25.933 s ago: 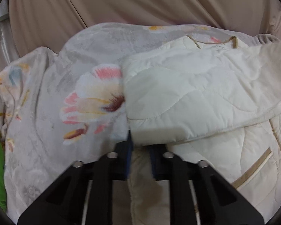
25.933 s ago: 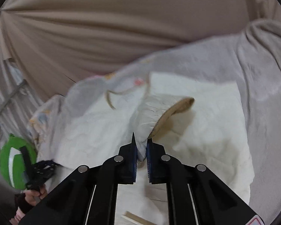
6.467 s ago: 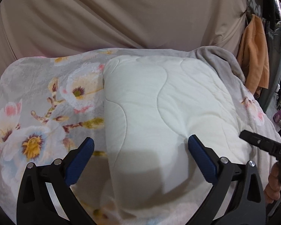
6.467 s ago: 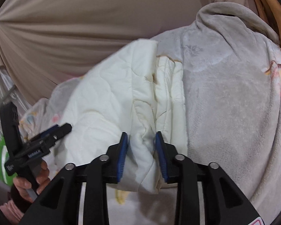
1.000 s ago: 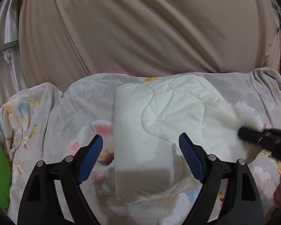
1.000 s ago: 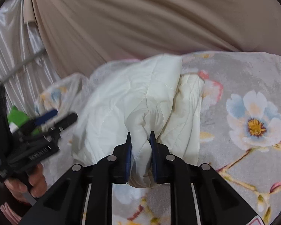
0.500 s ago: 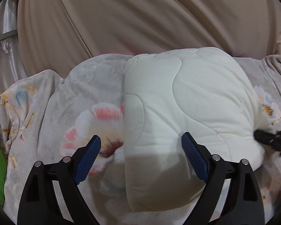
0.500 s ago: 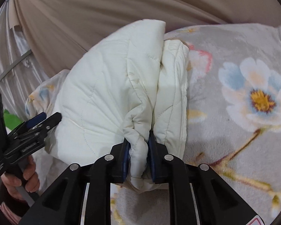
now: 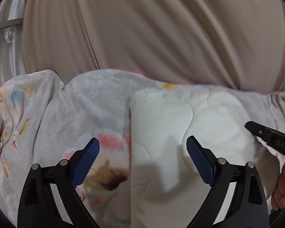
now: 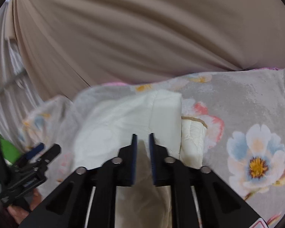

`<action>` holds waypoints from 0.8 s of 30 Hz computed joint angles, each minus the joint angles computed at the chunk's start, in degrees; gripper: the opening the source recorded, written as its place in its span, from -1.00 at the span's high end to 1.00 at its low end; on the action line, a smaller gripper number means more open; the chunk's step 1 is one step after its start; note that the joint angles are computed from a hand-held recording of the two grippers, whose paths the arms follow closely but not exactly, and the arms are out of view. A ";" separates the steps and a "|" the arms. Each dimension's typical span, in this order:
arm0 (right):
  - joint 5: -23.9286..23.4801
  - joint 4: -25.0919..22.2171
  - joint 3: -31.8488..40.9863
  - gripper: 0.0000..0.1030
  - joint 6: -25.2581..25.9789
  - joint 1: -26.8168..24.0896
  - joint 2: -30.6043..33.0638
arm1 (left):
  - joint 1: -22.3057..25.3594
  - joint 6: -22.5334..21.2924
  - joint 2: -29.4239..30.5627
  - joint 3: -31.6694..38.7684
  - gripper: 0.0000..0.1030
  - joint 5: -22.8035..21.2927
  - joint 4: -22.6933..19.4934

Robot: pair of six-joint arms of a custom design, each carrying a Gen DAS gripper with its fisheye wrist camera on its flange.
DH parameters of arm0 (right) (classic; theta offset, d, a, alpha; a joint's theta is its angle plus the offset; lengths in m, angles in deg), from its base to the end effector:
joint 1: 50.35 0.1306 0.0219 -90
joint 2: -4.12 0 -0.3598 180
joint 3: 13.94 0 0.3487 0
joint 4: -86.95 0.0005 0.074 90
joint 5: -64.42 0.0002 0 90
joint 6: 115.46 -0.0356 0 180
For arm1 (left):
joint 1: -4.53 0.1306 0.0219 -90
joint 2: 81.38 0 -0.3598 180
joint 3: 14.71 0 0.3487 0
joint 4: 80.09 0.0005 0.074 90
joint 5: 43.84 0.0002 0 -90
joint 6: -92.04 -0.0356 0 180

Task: Fold large clothes
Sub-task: 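Lower the folded jacket onto the blanket and open both tools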

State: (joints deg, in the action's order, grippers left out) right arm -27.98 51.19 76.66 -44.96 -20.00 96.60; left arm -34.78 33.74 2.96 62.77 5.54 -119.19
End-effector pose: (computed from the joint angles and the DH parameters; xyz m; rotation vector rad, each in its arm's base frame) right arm 0.4074 0.2397 0.4116 -0.2387 2.2657 0.5153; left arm 0.3259 -0.2376 0.3742 -0.1766 2.1440 0.1413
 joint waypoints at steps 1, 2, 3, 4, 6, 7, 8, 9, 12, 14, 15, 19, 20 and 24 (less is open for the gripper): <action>2.53 -0.35 0.22 0.93 0.74 0.56 1.65 | 0.18 -0.25 1.17 -0.23 -0.78 0.28 0.64; 3.36 0.09 -0.29 0.95 1.16 0.65 2.67 | 0.10 -0.53 1.61 -1.25 -0.79 0.65 2.54; 3.22 2.14 -1.98 0.97 1.22 0.27 3.32 | 0.08 -0.88 1.86 -2.87 -0.80 1.12 5.81; 2.76 4.68 -3.93 0.97 1.30 -0.20 3.43 | 0.04 -0.77 2.14 -3.41 -0.80 1.06 6.89; 0.76 8.96 -6.92 0.97 1.82 -1.17 3.56 | 0.00 -0.64 2.81 -3.71 -0.80 1.27 8.16; 0.46 9.91 -7.53 0.97 1.76 -1.33 3.65 | 0.06 -0.51 3.38 -3.59 -0.81 1.09 8.39; 0.40 10.56 -7.70 0.97 1.68 -1.38 3.93 | 0.18 -0.43 3.90 -3.43 -0.83 0.92 8.36; 0.82 10.88 -7.72 0.97 1.85 -1.22 4.16 | 0.36 -0.20 4.34 -3.31 -0.84 0.75 8.18; 0.88 7.67 -6.10 0.95 2.01 -1.00 4.04 | 0.67 1.27 2.72 -3.41 -0.82 2.03 5.77; -0.11 4.43 -6.14 0.88 -0.01 -1.43 1.10 | -0.65 2.34 -0.87 -4.49 -0.79 1.95 3.56; -0.98 3.55 -7.05 0.79 -0.48 -1.70 -1.45 | -1.95 2.17 -3.46 -5.62 -0.80 1.44 2.93; -2.65 -1.84 -11.21 0.79 4.00 -1.47 -11.53 | -8.53 2.75 -8.48 -7.68 -0.80 -2.95 -2.85; -2.07 -3.70 -11.91 0.79 5.42 -0.89 -12.90 | -9.27 3.51 -8.04 -7.63 -0.80 -3.16 -4.38; 3.58 -7.64 -14.64 0.91 7.19 1.85 -11.13 | -8.85 7.39 -2.94 -7.78 -0.83 -0.75 -6.59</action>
